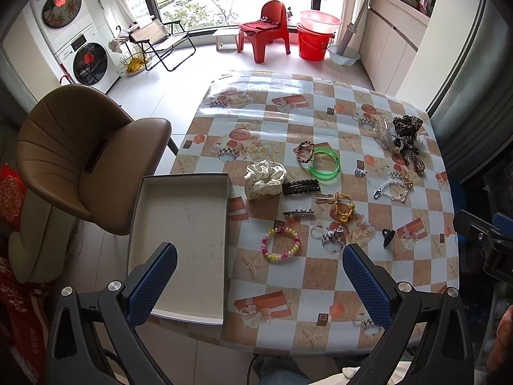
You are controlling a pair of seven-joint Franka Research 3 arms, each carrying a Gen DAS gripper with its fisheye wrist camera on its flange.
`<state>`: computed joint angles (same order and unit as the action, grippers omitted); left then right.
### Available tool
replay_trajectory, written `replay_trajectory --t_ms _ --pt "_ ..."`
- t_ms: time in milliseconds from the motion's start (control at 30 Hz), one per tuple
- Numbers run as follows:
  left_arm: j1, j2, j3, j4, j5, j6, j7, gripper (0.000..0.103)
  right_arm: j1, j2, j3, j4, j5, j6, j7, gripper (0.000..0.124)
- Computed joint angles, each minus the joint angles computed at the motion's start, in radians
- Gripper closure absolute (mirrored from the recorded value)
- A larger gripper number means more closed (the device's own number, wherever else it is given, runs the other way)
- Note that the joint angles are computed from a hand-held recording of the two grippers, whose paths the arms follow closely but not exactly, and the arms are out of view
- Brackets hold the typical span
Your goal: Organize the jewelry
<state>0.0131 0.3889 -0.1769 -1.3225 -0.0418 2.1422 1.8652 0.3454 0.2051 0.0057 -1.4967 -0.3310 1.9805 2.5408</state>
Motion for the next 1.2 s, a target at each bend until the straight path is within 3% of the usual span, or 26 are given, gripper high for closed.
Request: replay_trajectory --t_ms 267,567,967,1100,1200 --pt "0.012 -0.021 0.004 -0.042 -0.002 -0.019 0.023 0.000 0.001 0.009 -0.001 -0.005 0.021 0.001 0.005 0.021" --pt "0.009 0.116 -0.007 0.121 -0.023 -0.137 0.034 0.000 -0.038 -0.028 0.001 -0.121 0.117 0.054 -0.008 0.021" --pt "-0.048 0.290 -0.028 0.158 0.029 -0.069 0.082 0.000 -0.093 0.040 -0.017 -0.266 0.260 0.161 -0.026 0.021" --pt "-0.074 0.351 -0.020 0.173 0.071 -0.001 0.094 0.000 -0.100 0.102 -0.032 -0.257 0.277 0.197 -0.027 0.021" --pt "-0.098 0.408 -0.003 0.223 0.113 -0.003 0.078 0.000 -0.101 0.135 -0.045 -0.262 0.279 0.235 -0.019 0.021"
